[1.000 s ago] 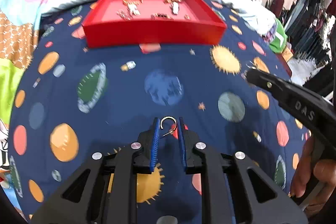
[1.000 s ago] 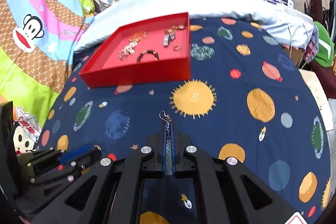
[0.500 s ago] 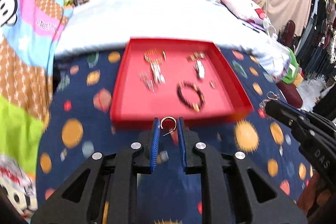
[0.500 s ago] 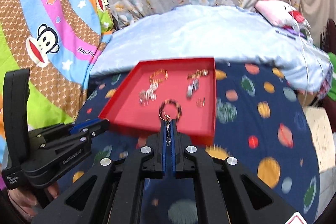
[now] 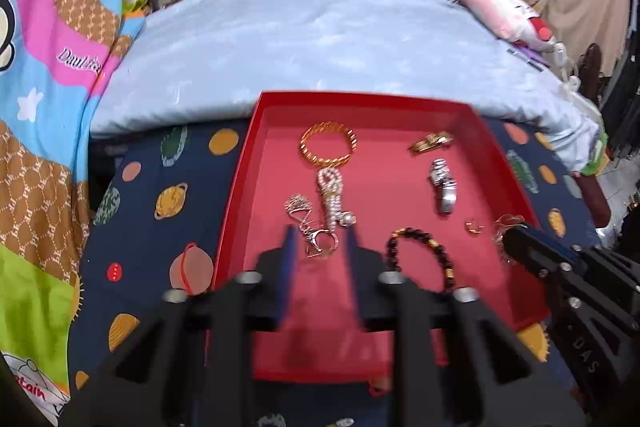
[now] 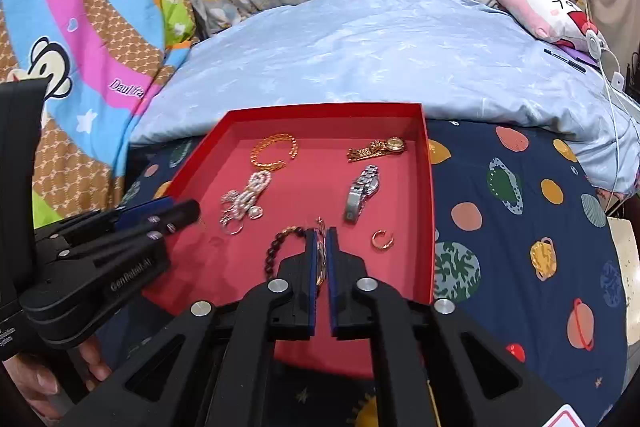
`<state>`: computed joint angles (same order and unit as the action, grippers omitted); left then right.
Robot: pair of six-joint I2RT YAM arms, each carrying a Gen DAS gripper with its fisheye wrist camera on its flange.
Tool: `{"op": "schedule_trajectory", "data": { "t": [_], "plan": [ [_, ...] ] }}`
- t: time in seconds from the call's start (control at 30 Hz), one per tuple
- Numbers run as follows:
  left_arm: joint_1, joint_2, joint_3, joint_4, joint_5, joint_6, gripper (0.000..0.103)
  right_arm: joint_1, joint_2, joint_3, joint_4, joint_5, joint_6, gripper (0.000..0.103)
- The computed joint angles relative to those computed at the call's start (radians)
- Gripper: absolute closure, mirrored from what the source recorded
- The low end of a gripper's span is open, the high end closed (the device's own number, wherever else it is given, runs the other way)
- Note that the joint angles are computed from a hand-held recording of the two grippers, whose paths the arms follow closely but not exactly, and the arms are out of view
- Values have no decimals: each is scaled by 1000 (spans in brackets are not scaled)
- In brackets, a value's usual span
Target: Organize jewelry
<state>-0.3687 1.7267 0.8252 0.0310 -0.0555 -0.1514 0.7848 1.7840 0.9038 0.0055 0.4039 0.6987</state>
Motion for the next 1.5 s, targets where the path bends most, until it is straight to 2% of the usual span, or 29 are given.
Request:
{"op": "schedule_trajectory", "data": {
  "t": [0.03,0.23,0.47,0.63,0.93,1.03,1.1,1.3,1.5],
  "plan": [
    [2,13,5,8,-6,-4,60,-5,5,1,3,-2,0,92],
    [6,12,-1,13,-14,6,60,11,-19,-12,3,26,17,83],
    [-16,-110,-90,3,-53,-2,53,93,-66,-17,-72,115,68,71],
    [-58,-233,-178,-15,-103,-15,44,183,-104,-41,-140,196,163,54],
    [-175,-425,-312,-85,-222,-81,39,317,-141,-76,-268,281,376,43],
    [-196,-465,-344,-107,-250,-112,31,353,-141,-79,-315,307,443,39],
    [-209,-479,-362,-119,-263,-132,31,385,-124,-60,-377,336,496,36],
    [-242,-498,-417,-132,-298,-200,30,443,-69,-18,-478,363,585,36],
    [-288,-516,-461,-129,-383,-236,23,468,-56,-30,-476,350,634,35]
  ]
}}
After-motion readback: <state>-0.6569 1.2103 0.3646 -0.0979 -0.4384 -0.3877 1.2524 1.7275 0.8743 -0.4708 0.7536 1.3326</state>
